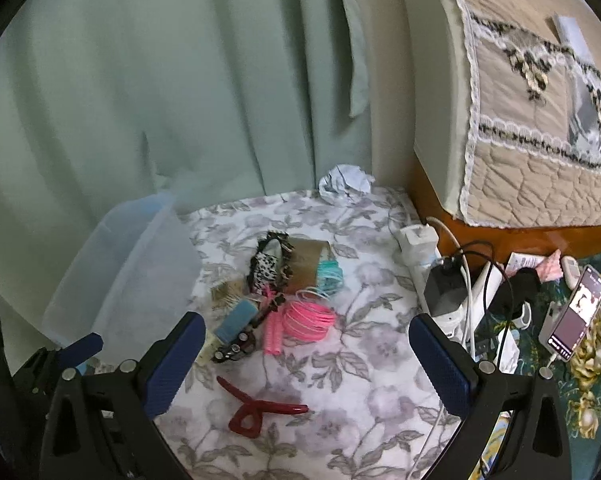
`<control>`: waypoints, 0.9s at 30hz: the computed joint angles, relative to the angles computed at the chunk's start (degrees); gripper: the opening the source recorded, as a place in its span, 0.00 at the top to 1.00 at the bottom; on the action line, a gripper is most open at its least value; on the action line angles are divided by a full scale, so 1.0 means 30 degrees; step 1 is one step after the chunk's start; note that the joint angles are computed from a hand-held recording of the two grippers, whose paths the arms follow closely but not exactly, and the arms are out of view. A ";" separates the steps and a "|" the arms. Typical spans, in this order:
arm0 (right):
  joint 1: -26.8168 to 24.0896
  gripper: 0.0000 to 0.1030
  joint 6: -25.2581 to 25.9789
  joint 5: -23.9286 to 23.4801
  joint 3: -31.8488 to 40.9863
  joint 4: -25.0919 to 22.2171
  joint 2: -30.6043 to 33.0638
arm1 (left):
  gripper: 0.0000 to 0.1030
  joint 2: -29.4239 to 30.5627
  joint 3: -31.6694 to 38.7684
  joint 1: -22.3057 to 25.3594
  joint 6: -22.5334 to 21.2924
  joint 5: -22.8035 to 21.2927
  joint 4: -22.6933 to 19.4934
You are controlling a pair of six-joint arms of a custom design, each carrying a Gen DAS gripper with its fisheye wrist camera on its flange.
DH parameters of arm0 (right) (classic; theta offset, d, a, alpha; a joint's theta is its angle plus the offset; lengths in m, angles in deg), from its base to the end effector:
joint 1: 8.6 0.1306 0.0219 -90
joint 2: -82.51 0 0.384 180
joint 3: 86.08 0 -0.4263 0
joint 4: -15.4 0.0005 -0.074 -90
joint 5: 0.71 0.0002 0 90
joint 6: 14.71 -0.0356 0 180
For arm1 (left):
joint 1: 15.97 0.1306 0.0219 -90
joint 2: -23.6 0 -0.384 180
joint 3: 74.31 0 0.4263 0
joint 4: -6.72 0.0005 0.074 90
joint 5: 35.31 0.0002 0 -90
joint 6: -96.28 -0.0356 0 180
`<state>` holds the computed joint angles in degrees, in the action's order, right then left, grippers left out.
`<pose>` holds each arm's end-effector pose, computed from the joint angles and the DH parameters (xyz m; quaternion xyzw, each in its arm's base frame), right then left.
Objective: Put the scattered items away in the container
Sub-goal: 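Grasp the red claw hair clip with the left gripper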
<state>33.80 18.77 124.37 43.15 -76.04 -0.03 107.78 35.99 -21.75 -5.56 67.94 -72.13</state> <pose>0.3731 0.3123 0.6467 0.1914 0.9036 0.0005 0.3832 0.4283 -0.0521 0.6137 0.1806 0.9245 -0.0924 0.3227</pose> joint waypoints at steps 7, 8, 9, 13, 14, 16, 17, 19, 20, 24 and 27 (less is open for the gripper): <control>-0.0635 0.00 0.1068 -0.0925 -0.1054 0.0280 -0.0132 | 0.00 0.0972 -0.0905 -0.0943 -0.0332 -0.1324 -0.1257; -0.0728 0.00 0.1289 -0.1056 -0.1186 0.0319 -0.0116 | 0.00 0.1111 -0.1013 -0.1009 -0.0377 -0.1406 -0.1498; -0.0851 0.00 0.1513 -0.1241 -0.1343 0.0348 -0.0093 | 0.00 0.1225 -0.1176 -0.1071 -0.0436 -0.1450 -0.1686; -0.1313 0.01 0.1705 -0.2105 -0.2114 0.0489 -0.0128 | 0.00 0.1317 -0.1809 -0.1354 -0.0697 -0.1749 -0.2071; -0.1430 0.02 0.1708 -0.2341 -0.2313 0.0522 -0.0128 | 0.00 0.1314 -0.1983 -0.1419 -0.0764 -0.1786 -0.2153; -0.1648 0.04 0.1759 -0.2817 -0.2696 0.0573 -0.0097 | 0.00 0.1277 -0.2327 -0.1549 -0.0883 -0.2010 -0.2203; -0.1728 0.04 0.1836 -0.3039 -0.2876 0.0661 -0.0093 | 0.00 0.1281 -0.2407 -0.1587 -0.0949 -0.2108 -0.2249; -0.1884 0.05 0.1962 -0.3528 -0.3167 0.0759 -0.0086 | 0.01 0.1226 -0.2724 -0.1675 -0.1042 -0.2234 -0.2154; -0.1961 0.07 0.2007 -0.3784 -0.3302 0.0789 -0.0085 | 0.02 0.1248 -0.2816 -0.1686 -0.1058 -0.2269 -0.2135; -0.2197 0.08 0.2130 -0.4522 -0.3728 0.0805 -0.0073 | 0.07 0.1218 -0.3385 -0.1800 -0.1235 -0.2497 -0.1861; -0.2292 0.08 0.2074 -0.4687 -0.3880 0.0698 -0.0085 | 0.10 0.1173 -0.3707 -0.1882 -0.1178 -0.2498 -0.1750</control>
